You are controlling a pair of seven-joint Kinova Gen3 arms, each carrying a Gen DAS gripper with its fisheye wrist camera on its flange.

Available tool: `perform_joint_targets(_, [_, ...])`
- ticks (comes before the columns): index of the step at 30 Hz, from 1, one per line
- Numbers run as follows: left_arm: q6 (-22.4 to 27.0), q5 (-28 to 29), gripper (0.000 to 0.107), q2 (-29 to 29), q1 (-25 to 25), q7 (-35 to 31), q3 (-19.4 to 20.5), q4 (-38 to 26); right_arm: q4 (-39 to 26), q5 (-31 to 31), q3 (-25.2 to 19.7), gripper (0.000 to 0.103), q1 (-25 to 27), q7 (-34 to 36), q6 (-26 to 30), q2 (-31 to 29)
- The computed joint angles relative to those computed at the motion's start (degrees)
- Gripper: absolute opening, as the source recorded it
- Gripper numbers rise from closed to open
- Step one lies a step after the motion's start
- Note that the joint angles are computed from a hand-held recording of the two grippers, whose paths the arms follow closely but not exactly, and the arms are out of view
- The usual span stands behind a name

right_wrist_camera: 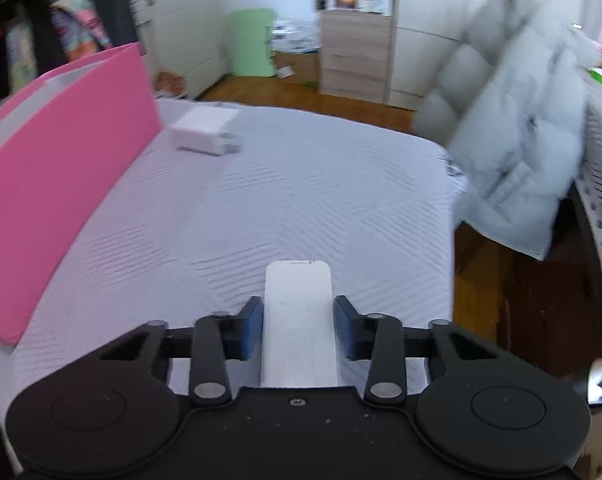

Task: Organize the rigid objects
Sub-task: 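Move the right gripper to the white power bank on the bed and grasp it, then carry the power bank with the right gripper and drop it into the box, then grasp the white charger on the bed with the right gripper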

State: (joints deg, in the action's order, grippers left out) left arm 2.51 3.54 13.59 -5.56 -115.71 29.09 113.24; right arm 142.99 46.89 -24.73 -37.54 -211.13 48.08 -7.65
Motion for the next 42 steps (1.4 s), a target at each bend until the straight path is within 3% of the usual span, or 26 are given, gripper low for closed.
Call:
perform_joint_targets(2, [0.0,-0.6,0.013,-0.1,1.0,0.5,-1.0,-0.1,-2.0,-2.0,-1.8,0.043,2.7,4.5,1.4,0.8])
perform_joint_targets(5, [0.0,-0.1,0.013,0.1,0.1,0.0,0.0,-0.1,-2.1,-2.6,-9.5,0.043,10.7,6.1,1.0,-2.6])
perform_joint_targets(8, [-0.4,-0.6,0.013,0.0,4.3,1.0,-4.1,-0.2,-0.6,-0.6,-16.5,0.043,18.6,3.8,-3.6,-7.5])
perform_joint_targets(11, [-0.5,-1.1,0.013,0.1,5.1,1.6,-4.8,-0.1,0.2,-0.9,-20.8,0.043,26.6,4.5,-10.6,-14.0])
perform_joint_targets(14, [-0.4,-1.5,0.013,0.1,5.5,2.1,-5.1,-0.3,-0.6,-5.0,-22.6,0.043,34.1,10.9,-17.6,-20.9])
perform_joint_targets(18, [-0.4,-1.8,0.013,0.1,5.6,2.5,-5.2,-0.3,-3.0,-6.7,-21.0,0.043,38.4,20.2,-26.9,-24.3])
perform_joint_targets(20, [-0.3,-1.8,0.013,0.1,5.8,2.8,-5.5,-0.4,-4.9,-5.1,-18.4,0.043,37.4,24.9,-30.4,-22.4])
perform_joint_targets(25, [-0.4,-2.8,0.013,-0.5,10.9,4.1,-10.7,-0.1,-10.6,-2.5,-6.0,0.043,24.8,36.5,-32.4,-12.4])
perform_joint_targets(30, [-0.2,-1.9,0.013,0.0,2.9,3.0,-2.6,0.1,-14.8,-8.0,7.1,0.043,11.6,48.1,-34.5,-2.9])
perform_joint_targets(35, [-0.1,-1.4,0.013,0.2,0.2,2.1,0.1,0.1,-17.3,-19.0,19.0,0.043,-0.1,59.7,-33.6,2.1])
perform_joint_targets(38, [0.0,-0.9,0.013,0.6,-2.1,1.4,2.6,0.1,-18.4,-22.4,19.8,0.044,-0.3,63.0,-31.7,2.7])
perform_joint_targets(42, [0.1,-0.6,0.013,0.5,-2.1,1.0,2.6,0.1,-16.3,-17.9,12.7,0.054,8.4,56.8,-34.2,0.2])
